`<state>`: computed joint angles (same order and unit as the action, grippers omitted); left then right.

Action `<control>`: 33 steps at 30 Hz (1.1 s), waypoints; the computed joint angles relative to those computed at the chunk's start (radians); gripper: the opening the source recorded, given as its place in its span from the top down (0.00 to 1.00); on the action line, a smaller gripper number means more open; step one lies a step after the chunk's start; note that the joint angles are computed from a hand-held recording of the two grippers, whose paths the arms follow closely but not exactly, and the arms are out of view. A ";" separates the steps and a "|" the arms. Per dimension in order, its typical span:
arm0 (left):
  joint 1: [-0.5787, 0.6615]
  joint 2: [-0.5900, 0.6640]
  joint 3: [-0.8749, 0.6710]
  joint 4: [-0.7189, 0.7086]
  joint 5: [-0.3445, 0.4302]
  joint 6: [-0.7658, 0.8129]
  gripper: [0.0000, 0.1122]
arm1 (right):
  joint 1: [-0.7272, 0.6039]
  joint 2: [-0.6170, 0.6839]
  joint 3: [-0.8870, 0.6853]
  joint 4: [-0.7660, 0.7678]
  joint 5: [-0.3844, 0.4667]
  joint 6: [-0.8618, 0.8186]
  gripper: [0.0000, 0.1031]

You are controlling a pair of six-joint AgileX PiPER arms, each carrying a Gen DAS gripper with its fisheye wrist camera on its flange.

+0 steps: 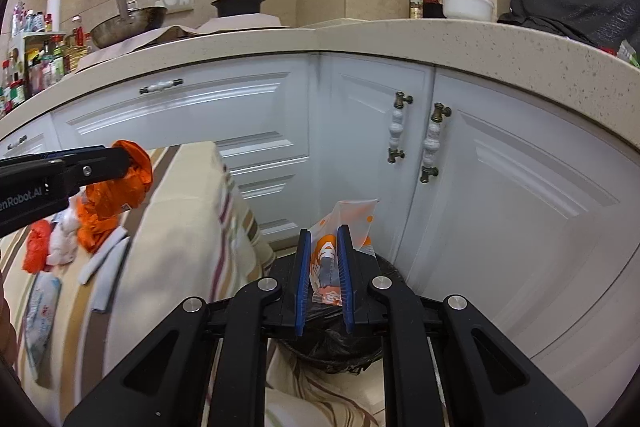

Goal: Collect trash
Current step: 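Carry both bags over the black trash bin and open both grippers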

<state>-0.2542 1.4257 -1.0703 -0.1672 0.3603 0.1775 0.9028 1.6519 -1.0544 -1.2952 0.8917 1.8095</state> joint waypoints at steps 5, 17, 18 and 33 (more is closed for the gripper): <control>-0.120 0.163 -0.116 0.314 0.001 -0.331 0.79 | -0.100 0.004 0.038 -0.040 -0.091 0.033 0.86; -0.200 0.498 -0.415 0.526 0.106 -0.573 0.77 | -0.314 0.100 0.045 -0.176 -0.318 0.129 0.86; -0.203 0.515 -0.428 0.553 0.109 -0.598 0.77 | -0.330 0.113 0.039 -0.195 -0.333 0.144 0.82; -0.185 0.507 -0.442 0.494 0.113 -0.540 0.54 | -0.321 0.100 0.051 -0.131 -0.292 0.119 0.59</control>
